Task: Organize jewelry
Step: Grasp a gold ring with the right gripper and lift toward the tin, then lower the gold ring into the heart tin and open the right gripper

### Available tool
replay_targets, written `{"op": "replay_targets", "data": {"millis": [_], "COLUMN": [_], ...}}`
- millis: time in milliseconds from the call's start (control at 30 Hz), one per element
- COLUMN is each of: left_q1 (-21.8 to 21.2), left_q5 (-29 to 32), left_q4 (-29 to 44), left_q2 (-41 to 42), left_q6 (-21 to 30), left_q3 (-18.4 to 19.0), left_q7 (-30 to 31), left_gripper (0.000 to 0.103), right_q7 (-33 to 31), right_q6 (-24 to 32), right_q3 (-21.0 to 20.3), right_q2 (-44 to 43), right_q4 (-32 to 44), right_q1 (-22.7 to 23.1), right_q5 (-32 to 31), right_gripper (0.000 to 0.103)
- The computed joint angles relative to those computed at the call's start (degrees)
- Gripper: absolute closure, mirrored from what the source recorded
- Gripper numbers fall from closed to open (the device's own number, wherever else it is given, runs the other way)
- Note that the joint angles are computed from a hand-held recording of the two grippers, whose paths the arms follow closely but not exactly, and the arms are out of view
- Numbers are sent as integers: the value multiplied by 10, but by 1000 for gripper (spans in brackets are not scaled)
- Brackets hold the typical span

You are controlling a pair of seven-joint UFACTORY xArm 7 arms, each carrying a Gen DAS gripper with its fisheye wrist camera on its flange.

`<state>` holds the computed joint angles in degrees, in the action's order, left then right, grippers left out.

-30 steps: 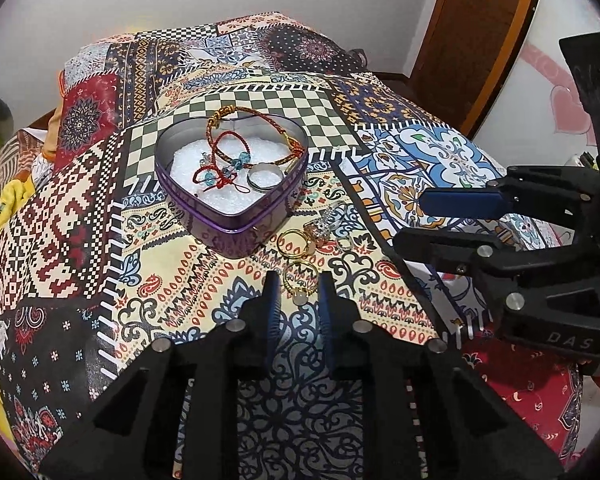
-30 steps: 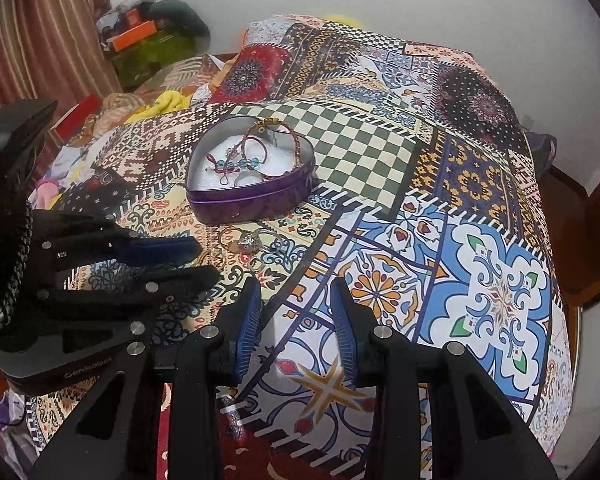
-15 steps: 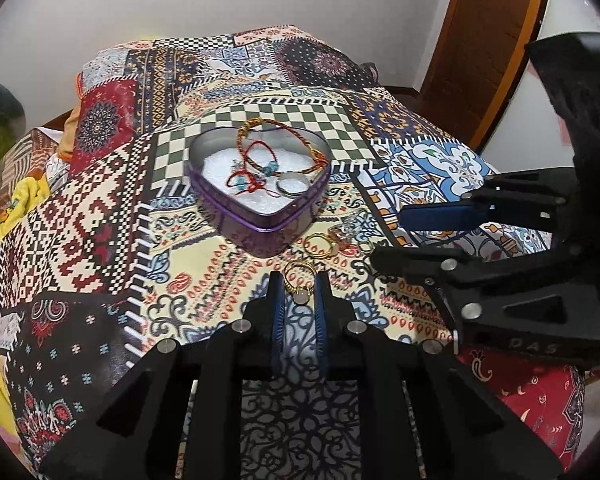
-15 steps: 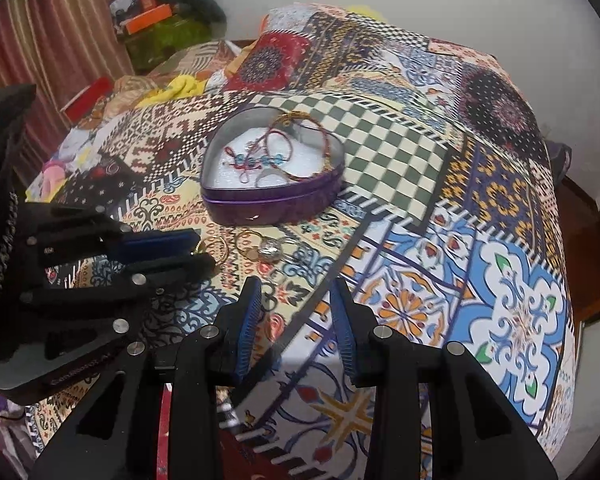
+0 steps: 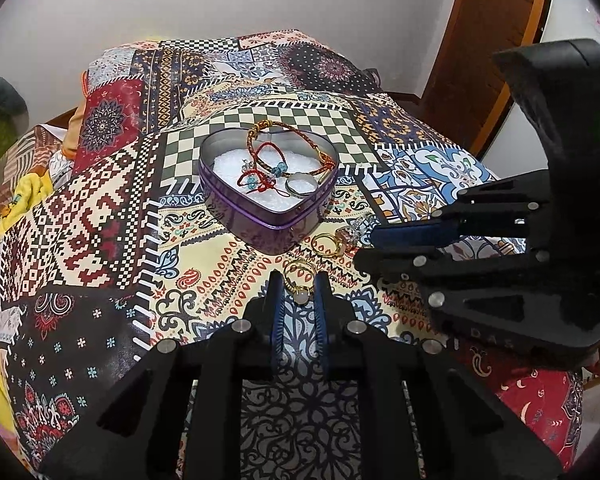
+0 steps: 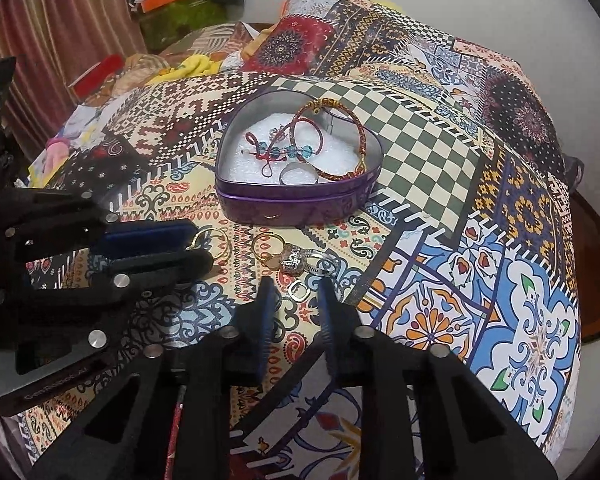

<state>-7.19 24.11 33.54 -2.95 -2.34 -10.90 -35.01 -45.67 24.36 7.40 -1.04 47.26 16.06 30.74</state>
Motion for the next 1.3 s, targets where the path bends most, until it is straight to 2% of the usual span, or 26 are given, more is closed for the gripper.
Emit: {"op": "replay_targets", "data": {"millis": [67,367,900,1300], "left_q1": [1,25,91,135], "left_q5": [0,6,-33,-62], "left_q4": [-2,-12,-22,-8], "left_q2": [-3,-29,-103,-121], "left_q6": [0,2,5,-10], "left_q3": [-1,-22,-79,-115], "left_q7": [-1,-13,8,33], "left_gripper": [89,89,89,89], "right_q7": [3,3,-33,-80], "right_q6": [-1,-9,-46,-63], "right_q3": [1,1,-33,-60], "right_q2": [2,-3,-85,-104], "right_q4": [1,-2,-21,3], "right_q1": [0,0,33,67], "right_q5": [-3,0,92,167], "right_gripper": [92,93,93,93]}}
